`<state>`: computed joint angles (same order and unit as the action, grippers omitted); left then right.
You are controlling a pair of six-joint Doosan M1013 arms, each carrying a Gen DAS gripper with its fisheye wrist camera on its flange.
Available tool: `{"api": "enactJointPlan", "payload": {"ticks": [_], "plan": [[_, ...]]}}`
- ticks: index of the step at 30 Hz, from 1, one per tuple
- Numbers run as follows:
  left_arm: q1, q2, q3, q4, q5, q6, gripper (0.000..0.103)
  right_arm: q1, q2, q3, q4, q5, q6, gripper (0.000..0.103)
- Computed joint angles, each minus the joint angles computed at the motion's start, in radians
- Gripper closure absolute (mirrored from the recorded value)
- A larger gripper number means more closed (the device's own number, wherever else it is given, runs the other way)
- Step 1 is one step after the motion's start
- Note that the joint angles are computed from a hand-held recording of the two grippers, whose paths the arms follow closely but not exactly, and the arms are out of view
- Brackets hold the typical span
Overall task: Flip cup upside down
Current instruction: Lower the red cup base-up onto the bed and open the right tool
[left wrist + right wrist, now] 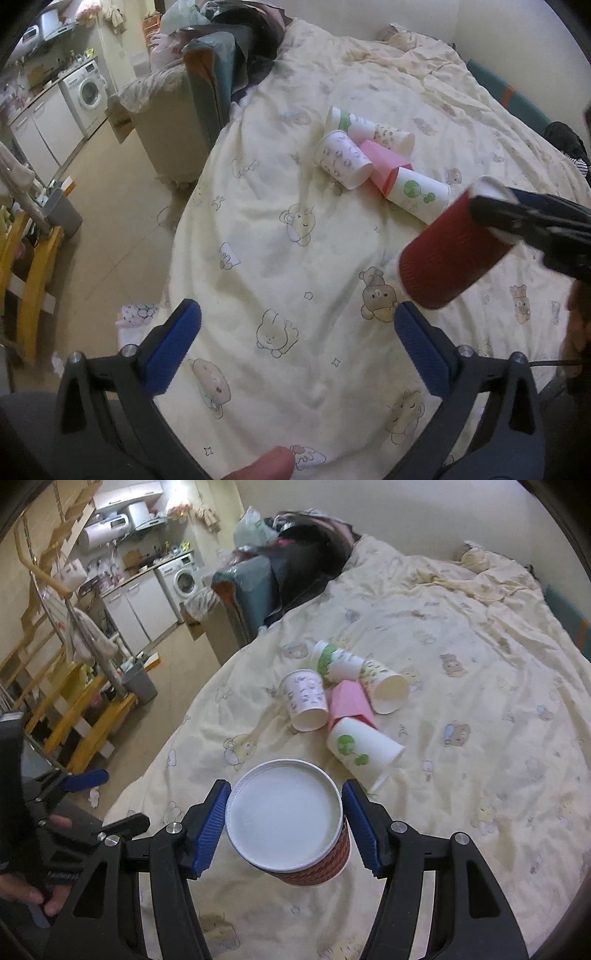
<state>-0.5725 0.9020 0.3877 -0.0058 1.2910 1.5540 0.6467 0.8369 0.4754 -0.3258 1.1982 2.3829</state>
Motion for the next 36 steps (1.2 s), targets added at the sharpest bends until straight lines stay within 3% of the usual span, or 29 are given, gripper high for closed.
{"api": "enactJointPlan", "payload": {"ticks": [5, 18, 26, 28, 29, 33, 36], "plan": [[0.003, 0.033, -0.062, -0.019, 0.046, -0.014, 0.0, -0.015, 0.079, -0.122, 0.057, 0.066, -0.064, 0.038], [0.007, 0.094, -0.176, -0.055, 0.149, -0.03, 0.0, -0.031, 0.122, -0.155, 0.088, 0.063, -0.1, 0.038], [0.007, 0.064, -0.118, -0.064, 0.108, -0.025, 0.0, -0.036, 0.099, -0.107, 0.098, 0.018, -0.063, 0.034], [0.007, 0.051, -0.093, -0.063, 0.086, -0.029, 0.0, -0.036, 0.095, -0.1, 0.1, 0.01, -0.056, 0.015], [0.008, 0.044, -0.079, -0.066, 0.074, -0.032, 0.0, -0.034, 0.089, -0.091, 0.088, 0.002, -0.047, 0.011], [0.009, 0.012, -0.023, -0.076, 0.017, -0.033, 0.0, -0.024, 0.061, -0.06, 0.034, -0.026, 0.004, 0.005], [0.016, -0.037, 0.062, -0.087, -0.086, -0.056, 0.0, -0.008, 0.018, -0.007, -0.02, -0.053, 0.051, 0.004]]}}
